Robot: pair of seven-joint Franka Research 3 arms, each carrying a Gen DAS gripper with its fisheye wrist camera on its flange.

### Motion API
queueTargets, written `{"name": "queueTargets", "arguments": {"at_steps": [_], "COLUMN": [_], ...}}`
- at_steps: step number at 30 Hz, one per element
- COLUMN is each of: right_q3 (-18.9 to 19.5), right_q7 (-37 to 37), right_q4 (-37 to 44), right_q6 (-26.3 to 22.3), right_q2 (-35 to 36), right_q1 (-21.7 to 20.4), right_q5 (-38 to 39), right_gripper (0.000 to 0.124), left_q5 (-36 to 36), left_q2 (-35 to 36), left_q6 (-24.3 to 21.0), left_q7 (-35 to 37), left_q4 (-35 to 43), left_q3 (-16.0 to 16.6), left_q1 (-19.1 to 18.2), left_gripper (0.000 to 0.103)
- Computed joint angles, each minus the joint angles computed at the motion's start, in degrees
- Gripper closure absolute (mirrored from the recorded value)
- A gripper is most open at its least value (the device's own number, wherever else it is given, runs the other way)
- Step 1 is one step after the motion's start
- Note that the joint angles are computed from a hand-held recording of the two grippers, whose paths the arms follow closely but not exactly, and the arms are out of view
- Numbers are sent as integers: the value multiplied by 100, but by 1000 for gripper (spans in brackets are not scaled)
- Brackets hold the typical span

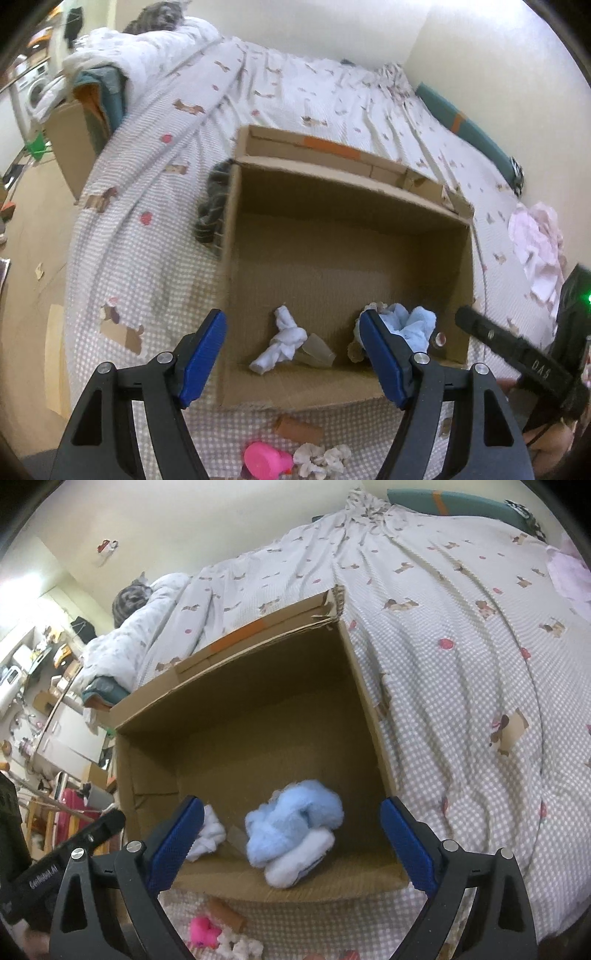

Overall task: Organize soft objects
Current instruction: 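Grasp the white lace scrunchie with the right gripper while the left gripper grasps the pink duck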

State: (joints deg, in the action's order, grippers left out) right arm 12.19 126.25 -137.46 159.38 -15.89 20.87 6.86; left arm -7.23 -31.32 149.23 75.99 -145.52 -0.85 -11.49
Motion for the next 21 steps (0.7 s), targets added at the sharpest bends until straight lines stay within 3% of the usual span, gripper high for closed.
{"name": "queueTargets", "arguments": {"at_steps": [7, 13, 18, 21], "right_q3": [260, 106, -219, -61], "right_q7": [214, 12, -805, -1029], "right_q4": [-53, -262, -231, -3], "right_q6": [-728, -818, -1030, -1388], "right_q2": [-271, -415, -119, 216], "right_q1": [-17, 372, 1028, 1108], "right_q5": [-457, 109, 1444, 1490], "right_gripper": [21, 21, 21, 22], "left_q5": [220, 376, 543, 468], "left_q2": [-781, -1228, -1555, -1525], "left_q6": [-266, -812, -1087, -1281], "left_q7": [-361, -433, -562, -591], "left_q4": [-411, -725, -1020, -1119], "left_q3": [-3, 65, 15, 100], "left_q1": [305, 364, 444, 388], "left_gripper": [31, 31, 31, 31]}}
